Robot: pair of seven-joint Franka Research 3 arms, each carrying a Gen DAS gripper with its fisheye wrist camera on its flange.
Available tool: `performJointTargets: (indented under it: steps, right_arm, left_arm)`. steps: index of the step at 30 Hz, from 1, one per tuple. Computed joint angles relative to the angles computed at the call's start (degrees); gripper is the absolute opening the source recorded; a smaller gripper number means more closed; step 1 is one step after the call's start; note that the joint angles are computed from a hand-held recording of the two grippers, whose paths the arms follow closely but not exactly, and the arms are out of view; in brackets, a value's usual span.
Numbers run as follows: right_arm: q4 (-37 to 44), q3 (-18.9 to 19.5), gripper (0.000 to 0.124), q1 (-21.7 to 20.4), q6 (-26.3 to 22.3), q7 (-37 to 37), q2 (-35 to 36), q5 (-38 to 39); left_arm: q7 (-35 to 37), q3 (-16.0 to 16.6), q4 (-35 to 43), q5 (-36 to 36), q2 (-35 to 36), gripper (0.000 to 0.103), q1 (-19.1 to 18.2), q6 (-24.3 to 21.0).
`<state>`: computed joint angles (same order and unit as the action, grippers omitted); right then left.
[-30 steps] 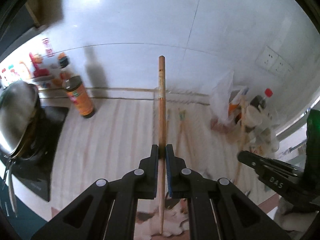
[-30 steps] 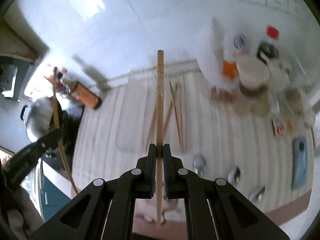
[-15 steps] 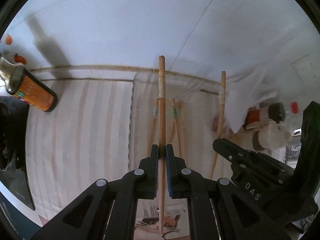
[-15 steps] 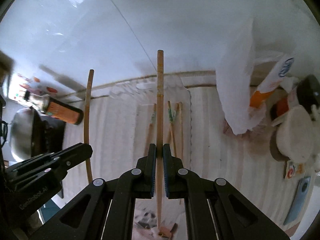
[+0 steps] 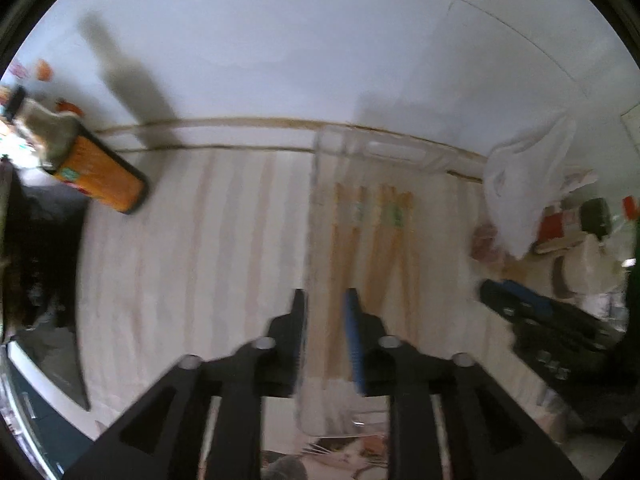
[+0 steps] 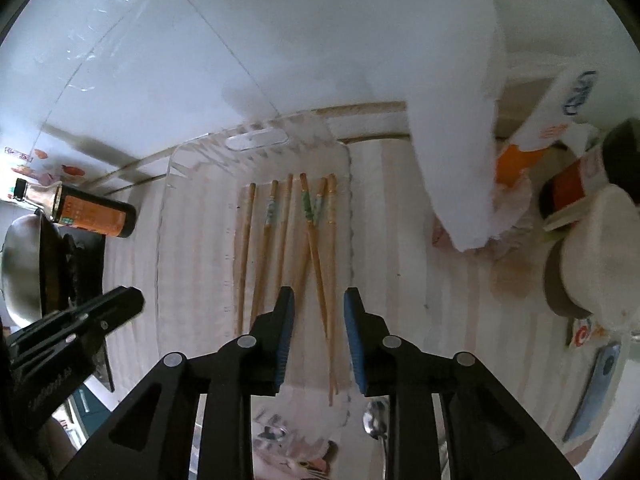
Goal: Organize utensils
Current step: 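Carry both chopsticks into the clear tray and open both tools, then move both open tools back over the spoons on the cat mat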
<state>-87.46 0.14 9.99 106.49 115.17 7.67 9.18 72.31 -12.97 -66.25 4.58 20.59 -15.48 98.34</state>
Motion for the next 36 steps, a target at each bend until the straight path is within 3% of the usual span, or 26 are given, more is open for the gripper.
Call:
performJointTargets:
  steps: [2,6,8,12,21,36]
  right_arm:
    - [-2.78,0.14,0.051,0.79,1.18,1.13,-2.74,-3.61]
    - [-9.31,1.24,0.077,1.86,3.01,4.25,-8.72,-11.9]
    - [-13.12,2.02,0.086,1.95,4.37,5.8,-11.92,-14.47]
    - [-18.53,4.35,0.099,2.05,5.31,9.39,-16.94,-19.42]
    - [-23.67,8.75,0.103,1.23,4.77,15.39,-25.9,-25.58]
    - [-22.89,13.57,0.103,-0.43,3.36,16.92,-35.74,-27.05]
  left_arm:
    - [-0.56,0.43,-4.66,2.88,-3.16,0.062,-0.57,3.23]
    - [-2.92,0.67,-17.09,8.96,-11.35,0.079,-0.88,12.06]
    - [-3.6,0.44,-21.86,9.75,-14.64,0.099,-0.46,15.13]
    - [-4.17,-0.11,-29.6,9.92,-20.48,0.103,0.24,19.73]
    - [-5.83,-0.69,-38.43,10.22,-30.13,0.103,0.69,24.18]
    - [-3.72,-0.23,-44.19,6.22,-42.47,0.103,-0.15,25.2]
